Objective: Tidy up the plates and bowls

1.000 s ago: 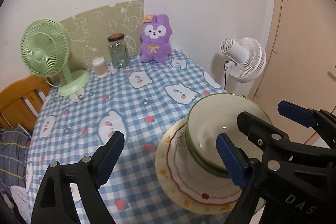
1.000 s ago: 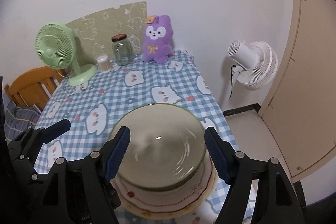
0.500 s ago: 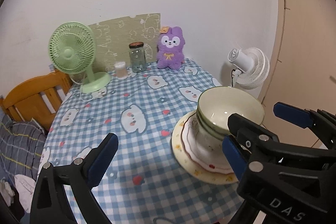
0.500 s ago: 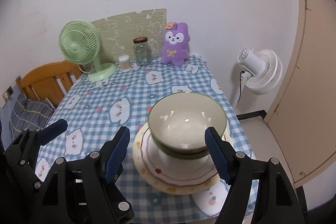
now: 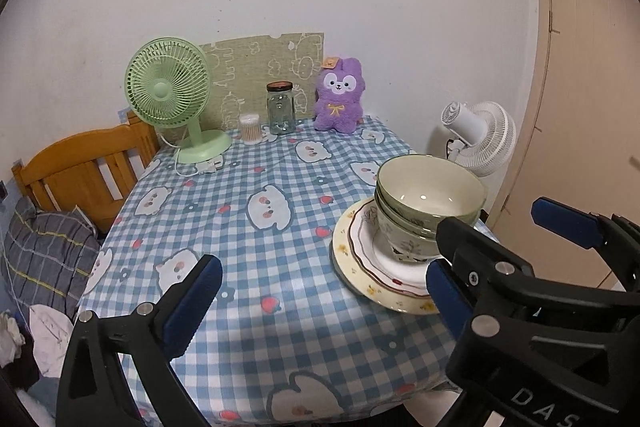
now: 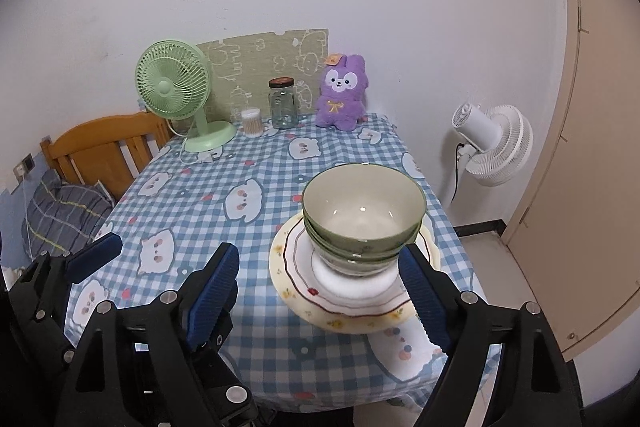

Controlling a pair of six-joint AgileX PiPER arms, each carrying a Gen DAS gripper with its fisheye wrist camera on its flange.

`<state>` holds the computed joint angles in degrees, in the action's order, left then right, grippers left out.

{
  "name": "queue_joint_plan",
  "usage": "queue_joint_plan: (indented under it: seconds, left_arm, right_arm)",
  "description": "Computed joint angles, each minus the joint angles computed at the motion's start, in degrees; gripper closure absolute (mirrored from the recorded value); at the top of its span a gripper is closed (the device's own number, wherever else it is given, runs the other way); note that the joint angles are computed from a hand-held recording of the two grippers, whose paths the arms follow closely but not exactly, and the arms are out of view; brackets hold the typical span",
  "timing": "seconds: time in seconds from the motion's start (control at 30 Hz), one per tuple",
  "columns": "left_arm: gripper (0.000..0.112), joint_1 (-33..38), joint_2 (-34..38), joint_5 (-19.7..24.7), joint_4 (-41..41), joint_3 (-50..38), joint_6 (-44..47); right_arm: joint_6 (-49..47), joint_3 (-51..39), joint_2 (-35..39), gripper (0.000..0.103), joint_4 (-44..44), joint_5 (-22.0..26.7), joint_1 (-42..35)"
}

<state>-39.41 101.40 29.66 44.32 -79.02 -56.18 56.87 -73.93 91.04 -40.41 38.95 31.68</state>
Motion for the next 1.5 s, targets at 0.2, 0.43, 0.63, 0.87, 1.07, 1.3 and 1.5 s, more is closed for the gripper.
queue_joint_plan:
  seconds: [0.2, 0.43, 0.63, 0.87, 1.07, 1.3, 1.5]
  left_arm:
    - [0.009, -1.84, -1.58, 0.65, 5.44, 3.3, -6.36]
    - [0.009, -2.78, -2.19, 1.18, 7.97, 5.1, -10.06]
    - [0.009, -3.16, -2.34, 1.6, 9.93, 5.7, -12.31]
    - [0.009, -1.9, -2.25, 1.6, 9.44, 5.97, -12.59]
    - [0.009, -1.2, -2.97, 1.7, 8.51, 6.22, -11.57]
    - [0.009, -0.89, -2.66, 2.68, 9.51, 5.75, -12.26]
    - [0.009, -0.47, -2.07, 2.97, 10.07, 5.4, -12.31]
  right_arm:
    - [2.49, 3.66, -2.15, 0.018, -1.36, -1.68, 0.53]
    - [4.75, 6.96, -3.97, 0.018, -3.2, -2.86, 1.32]
    - [5.04, 8.25, -4.82, 0.017, -3.13, -4.34, 1.22]
    - [5.36, 8.65, -4.83, 0.018, -3.14, -4.55, 1.03]
    - [4.97, 8.61, -4.98, 0.018, -2.65, -4.52, 0.19]
    - [4.89, 8.93, -5.38, 0.018, -2.87, -4.68, -0.88]
    - [4.13, 9.44, -5.28, 0.018, -1.95, -5.62, -2.42]
